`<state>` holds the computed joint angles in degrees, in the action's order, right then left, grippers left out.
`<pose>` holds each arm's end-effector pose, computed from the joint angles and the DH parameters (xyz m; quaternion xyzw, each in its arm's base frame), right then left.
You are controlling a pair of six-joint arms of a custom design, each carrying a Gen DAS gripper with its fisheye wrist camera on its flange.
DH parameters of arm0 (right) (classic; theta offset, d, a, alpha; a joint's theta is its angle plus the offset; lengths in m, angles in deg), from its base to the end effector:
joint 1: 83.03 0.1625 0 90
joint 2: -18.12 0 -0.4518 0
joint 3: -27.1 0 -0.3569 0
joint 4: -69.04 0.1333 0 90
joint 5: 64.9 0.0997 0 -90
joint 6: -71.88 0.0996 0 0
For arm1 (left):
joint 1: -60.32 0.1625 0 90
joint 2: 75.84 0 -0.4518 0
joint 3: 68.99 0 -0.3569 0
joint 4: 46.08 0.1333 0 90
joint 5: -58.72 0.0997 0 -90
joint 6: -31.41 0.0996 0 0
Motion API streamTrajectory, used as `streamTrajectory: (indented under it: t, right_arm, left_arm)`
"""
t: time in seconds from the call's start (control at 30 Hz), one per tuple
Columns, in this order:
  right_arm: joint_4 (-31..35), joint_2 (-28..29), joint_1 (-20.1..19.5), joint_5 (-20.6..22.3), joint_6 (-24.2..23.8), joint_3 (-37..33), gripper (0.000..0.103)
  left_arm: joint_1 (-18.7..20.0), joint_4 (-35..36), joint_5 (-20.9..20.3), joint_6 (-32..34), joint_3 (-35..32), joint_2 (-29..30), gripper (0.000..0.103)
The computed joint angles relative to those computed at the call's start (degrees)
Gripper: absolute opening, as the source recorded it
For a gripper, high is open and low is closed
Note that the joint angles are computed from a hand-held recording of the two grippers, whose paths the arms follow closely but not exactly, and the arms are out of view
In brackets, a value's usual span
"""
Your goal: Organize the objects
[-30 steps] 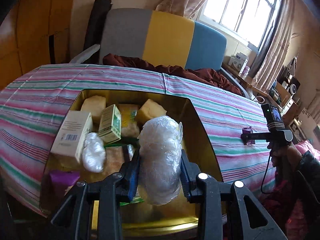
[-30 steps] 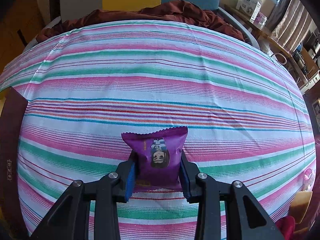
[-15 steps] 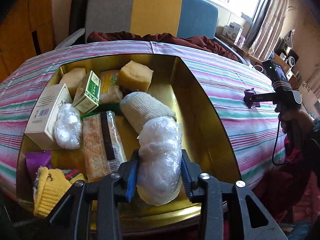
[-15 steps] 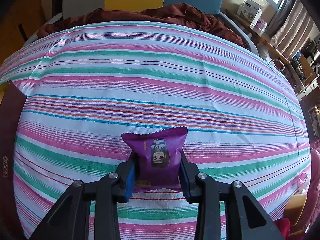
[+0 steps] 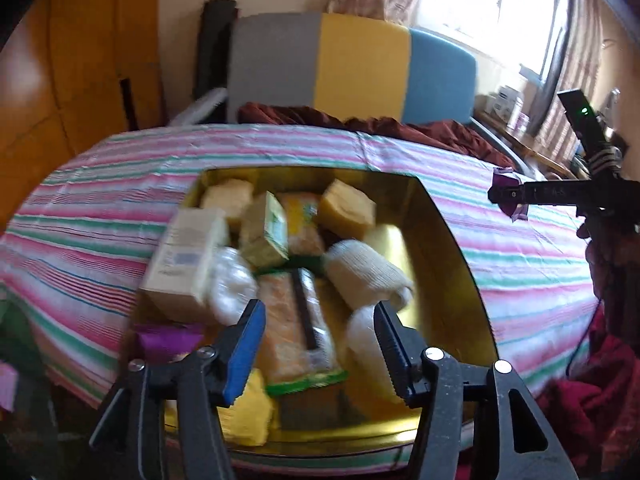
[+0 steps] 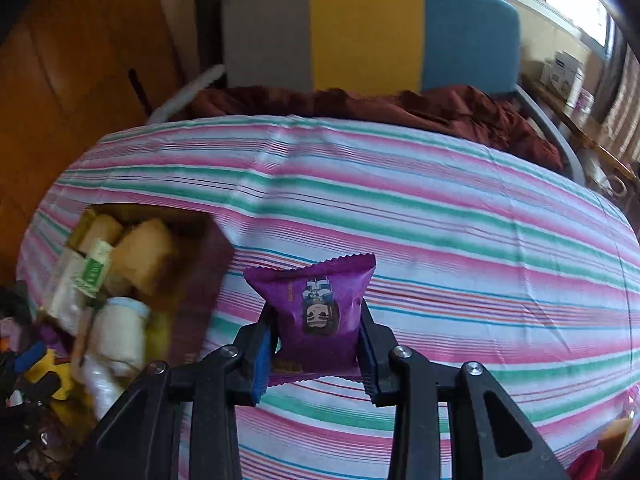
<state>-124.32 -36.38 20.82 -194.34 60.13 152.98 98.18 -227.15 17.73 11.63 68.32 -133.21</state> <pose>0.1881 -0.4703 0.1797 0.1098 -0.9030 0.2652 0.3196 -0.2008 -0.4202 0.1467 0.2137 0.8810 -0.3138 0.2823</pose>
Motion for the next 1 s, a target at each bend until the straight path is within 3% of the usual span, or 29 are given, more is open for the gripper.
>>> streamTrajectory:
  t: [0.13, 0.27, 0.47, 0.6, 0.7, 0.83, 1.0]
  right_arm:
    - [3.7, 5.9, 4.2, 4.7, 0.1, -5.0, 0.036]
    - [7.6, 11.6, 6.2, 6.4, 1.7, -9.7, 0.036]
    - [9.9, 18.3, 7.5, 4.4, 3.1, -14.6, 0.036]
    - [9.5, 18.9, 7.2, 4.8, 4.1, -14.6, 0.047]
    - [8.4, 18.4, 7.2, 5.1, 4.9, -13.4, 0.048]
    - [3.4, 17.9, 8.3, 3.5, 4.8, -10.8, 0.048]
    - [-4.9, 17.5, 10.4, 0.0, 4.6, -6.9, 0.048]
  left_arm:
    - [-1.3, 0.0, 6.0, -1.9, 1.0, -2.0, 0.076]
    - [-1.3, 2.5, 8.9, -4.8, 1.5, -4.4, 0.088]
    - [-0.7, 6.0, 11.4, -9.3, 2.4, -6.7, 0.103]
    - [-0.8, 8.4, 13.2, -12.3, 2.8, -7.2, 0.103]
    - [-0.4, 11.3, 13.1, -15.5, 2.3, -7.8, 0.103]
    - [-0.5, 20.4, 14.7, -22.9, 0.9, -8.9, 0.103]
    - [-0.6, 21.4, 13.9, -26.3, 1.5, -9.9, 0.103]
